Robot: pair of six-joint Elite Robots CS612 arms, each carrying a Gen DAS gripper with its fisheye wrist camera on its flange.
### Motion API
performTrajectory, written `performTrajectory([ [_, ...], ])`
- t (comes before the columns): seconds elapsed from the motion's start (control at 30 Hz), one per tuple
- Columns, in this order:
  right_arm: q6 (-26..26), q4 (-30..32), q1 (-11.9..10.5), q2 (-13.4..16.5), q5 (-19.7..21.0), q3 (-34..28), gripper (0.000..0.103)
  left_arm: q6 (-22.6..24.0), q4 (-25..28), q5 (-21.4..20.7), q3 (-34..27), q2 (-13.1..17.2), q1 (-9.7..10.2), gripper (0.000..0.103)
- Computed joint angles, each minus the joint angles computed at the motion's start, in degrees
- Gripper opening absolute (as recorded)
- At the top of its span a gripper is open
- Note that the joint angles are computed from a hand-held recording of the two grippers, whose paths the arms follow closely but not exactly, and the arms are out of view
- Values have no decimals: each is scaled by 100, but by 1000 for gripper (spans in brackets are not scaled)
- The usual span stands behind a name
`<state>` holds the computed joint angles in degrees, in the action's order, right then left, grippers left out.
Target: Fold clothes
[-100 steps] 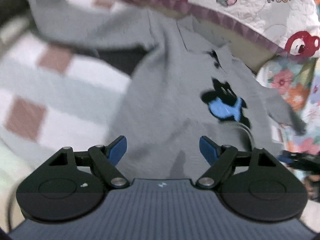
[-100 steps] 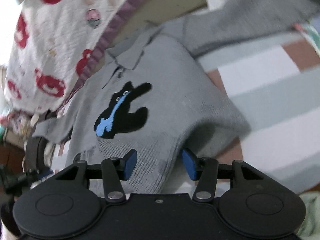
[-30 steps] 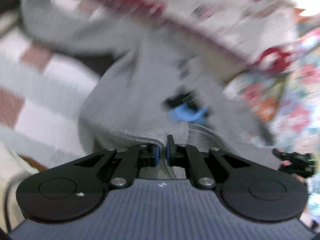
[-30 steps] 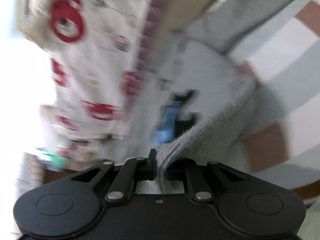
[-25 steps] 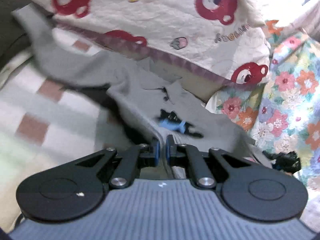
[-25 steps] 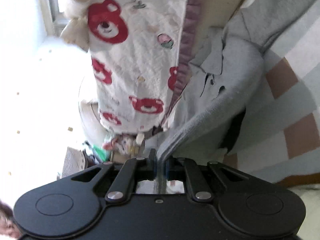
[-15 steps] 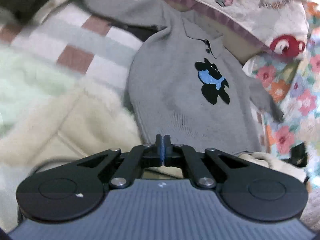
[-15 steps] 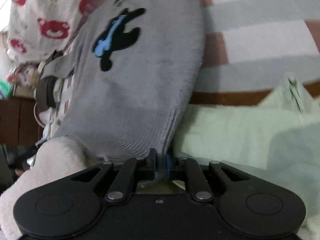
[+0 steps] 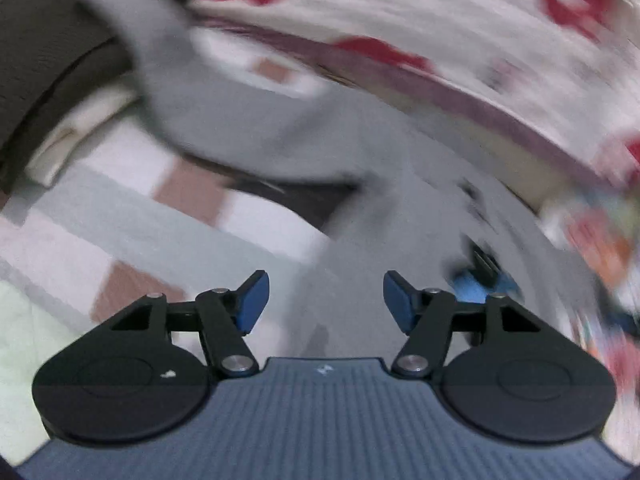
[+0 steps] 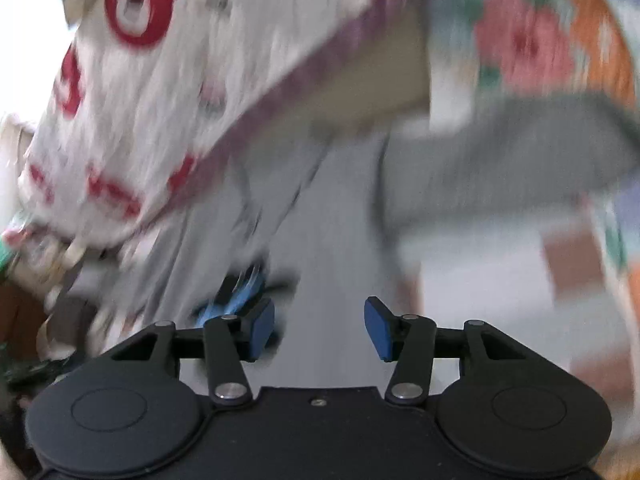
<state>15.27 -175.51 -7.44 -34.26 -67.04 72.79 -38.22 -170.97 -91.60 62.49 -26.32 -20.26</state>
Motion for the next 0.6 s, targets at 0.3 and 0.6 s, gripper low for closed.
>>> performTrajectory([
  [0.3, -422, -311, 179, 678, -601, -673, 55, -130, -15, 1840, -1546, 1038, 160, 65],
  [0.6, -894, 514, 89, 569, -733, -545, 55, 596, 1217, 2188, -3431, 1858, 254, 62],
])
